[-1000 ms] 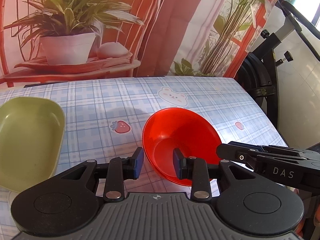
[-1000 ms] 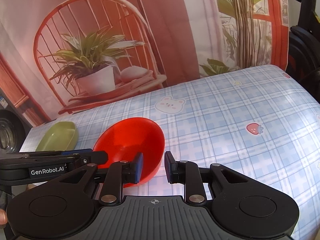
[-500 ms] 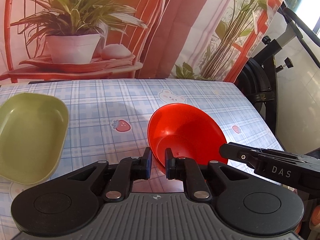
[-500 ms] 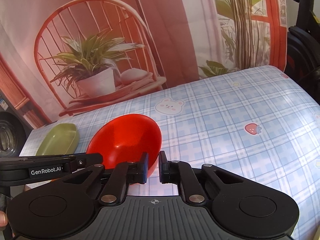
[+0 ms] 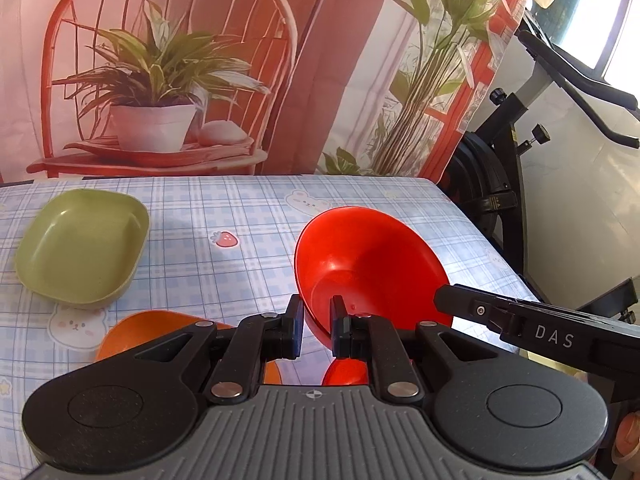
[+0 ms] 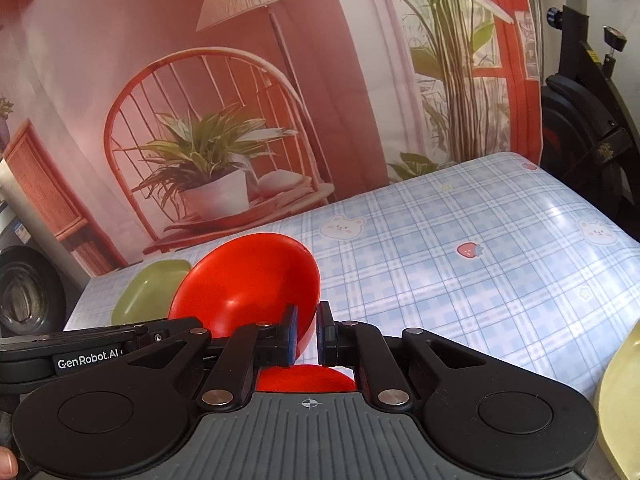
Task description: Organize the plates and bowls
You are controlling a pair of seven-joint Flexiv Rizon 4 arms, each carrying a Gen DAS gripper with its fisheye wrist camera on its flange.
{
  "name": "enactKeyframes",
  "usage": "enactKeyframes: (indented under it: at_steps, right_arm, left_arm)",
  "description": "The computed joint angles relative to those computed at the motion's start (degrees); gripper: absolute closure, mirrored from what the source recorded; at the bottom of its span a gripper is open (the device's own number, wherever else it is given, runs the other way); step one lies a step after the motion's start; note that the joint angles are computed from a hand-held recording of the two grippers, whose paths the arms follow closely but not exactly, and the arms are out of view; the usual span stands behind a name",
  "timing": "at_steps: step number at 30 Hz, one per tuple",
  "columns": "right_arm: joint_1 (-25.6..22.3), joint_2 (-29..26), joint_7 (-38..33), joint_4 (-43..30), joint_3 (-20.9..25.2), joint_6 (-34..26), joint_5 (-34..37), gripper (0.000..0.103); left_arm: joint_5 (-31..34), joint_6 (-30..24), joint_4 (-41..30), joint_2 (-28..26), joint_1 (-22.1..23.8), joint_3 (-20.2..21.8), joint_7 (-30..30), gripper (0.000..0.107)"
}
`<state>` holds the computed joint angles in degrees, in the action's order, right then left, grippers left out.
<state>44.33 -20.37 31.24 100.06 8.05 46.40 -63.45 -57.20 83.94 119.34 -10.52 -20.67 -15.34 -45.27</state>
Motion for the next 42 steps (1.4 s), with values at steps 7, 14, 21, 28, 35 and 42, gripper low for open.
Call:
enactKeyframes:
  at_steps: [7,14,21,28,35,42]
  right_arm:
    - [1.67,2.08,2.37,1.95,1.97,-3.06,0.13,0.094]
    - [2.69,2.84,3.72,3.37,3.27,-4.73,1.08,0.094]
    - [2.29,3.27,7.65,6.19,3.76,-2.77,0.30,0.094]
    - [1.83,3.43,11.62,8.64,3.66,-0.74,-2.28,0.094]
    - [1.27,3.03,15.06,9.48,3.47,0.30,-4.71,0.094]
    - [1.04,2.76,15.62,9.68,3.37,1.13,-5.16,0.093]
  left_arm:
    - [-5.79,1.89,4.35,3.41,-3.03,0.38,3.39,0.093]
    - [-7.41,2.37,6.56,4.03,-5.40,1.43,3.96,0.093]
    - [-1.95,2.47,7.55,3.43,-5.54,2.10,0.24,0.093]
    - [-0.31,3.29,8.01,2.59,-4.53,0.81,-1.93,0.093]
    - [7.72,2.89,7.82,2.00,-3.31,1.41,-6.91,0.092]
    - [9.17,3.03,7.87,1.90,-1.31,-0.39,-8.02,0.091]
